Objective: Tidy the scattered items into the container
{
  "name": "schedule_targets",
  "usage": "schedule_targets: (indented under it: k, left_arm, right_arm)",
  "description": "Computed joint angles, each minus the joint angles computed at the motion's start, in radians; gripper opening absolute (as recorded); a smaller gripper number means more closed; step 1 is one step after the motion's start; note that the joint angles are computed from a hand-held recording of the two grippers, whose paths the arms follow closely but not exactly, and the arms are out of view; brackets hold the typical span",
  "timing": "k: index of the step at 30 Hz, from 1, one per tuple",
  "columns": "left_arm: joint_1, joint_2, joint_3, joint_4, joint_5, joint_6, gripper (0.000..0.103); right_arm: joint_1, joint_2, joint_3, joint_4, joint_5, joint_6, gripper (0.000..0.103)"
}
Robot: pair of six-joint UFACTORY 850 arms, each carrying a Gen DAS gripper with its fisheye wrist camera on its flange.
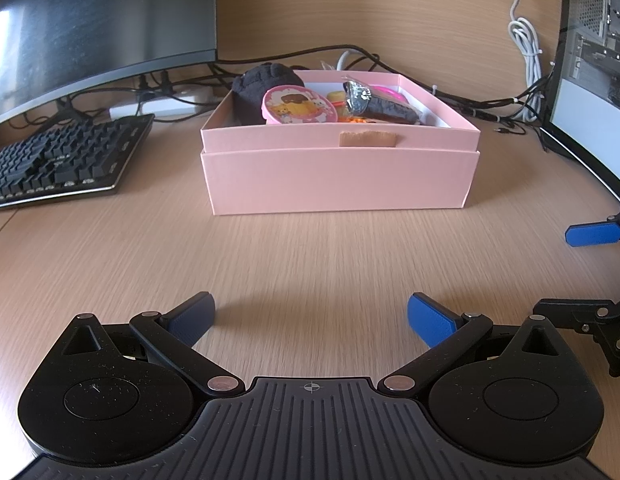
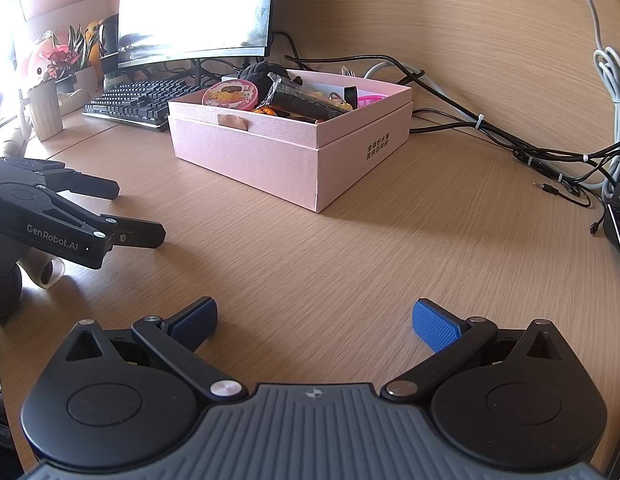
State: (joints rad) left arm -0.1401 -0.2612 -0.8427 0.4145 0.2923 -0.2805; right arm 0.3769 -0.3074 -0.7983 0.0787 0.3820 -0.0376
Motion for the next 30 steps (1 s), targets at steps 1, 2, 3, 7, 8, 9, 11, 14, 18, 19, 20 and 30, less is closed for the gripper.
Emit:
schedule_targets:
  k: [1, 2, 3, 7, 8, 9, 11, 14, 18, 19, 20, 30]
  left_arm:
    - [0.0, 0.001, 0.002, -0.003, 0.0, 0.002, 0.103]
    - [0.0, 0.001, 0.002, -0.005, -0.001, 0.004, 0.103]
    - [0.0, 0.001, 0.002, -0.003, 0.0, 0.003, 0.103]
    - [0.003, 0.003, 0.004, 0.023, 0.002, -0.016, 0.103]
    - [0.003, 0.003, 0.004, 0.025, 0.002, -0.018, 0.103]
    - [0.003, 0.003, 0.005, 0.027, 0.002, -0.019, 0.103]
    - [0.003, 0.004, 0.005, 0.025, 0.002, -0.018, 0.103]
    - [0.003, 0.004, 0.004, 0.024, 0.002, -0.018, 0.103]
    - [0.003, 0.004, 0.004, 0.022, 0.0, -0.016, 0.103]
    - [0.003, 0.004, 0.004, 0.026, 0.0, -0.018, 0.103]
    - [0.003, 0.003, 0.003, 0.031, -0.002, -0.021, 0.103]
    - [0.001, 0.003, 0.005, 0.011, 0.004, -0.007, 0.103]
  right_arm:
    - [0.0, 0.0, 0.0, 0.0, 0.0, 0.0, 0.103]
    - [0.0, 0.0, 0.0, 0.0, 0.0, 0.0, 0.103]
    - [0.0, 0.0, 0.0, 0.0, 0.0, 0.0, 0.103]
    - [0.0, 0.0, -0.001, 0.0, 0.0, 0.0, 0.103]
    - [0.0, 0.0, -0.001, 0.0, 0.0, 0.0, 0.103]
    - [0.0, 0.0, -0.001, 0.0, 0.0, 0.0, 0.103]
    - [0.0, 0.0, -0.001, 0.0, -0.001, 0.0, 0.103]
    - [0.0, 0.0, -0.001, 0.0, -0.001, 0.0, 0.103]
    - [0.0, 0.0, -0.001, 0.0, -0.001, 0.0, 0.103]
    - [0.0, 0.0, -0.001, 0.0, -0.001, 0.0, 0.103]
    - [0.0, 0.0, -0.001, 0.0, -0.001, 0.0, 0.103]
    - [0.0, 0.0, -0.001, 0.0, -0.001, 0.0, 0.103]
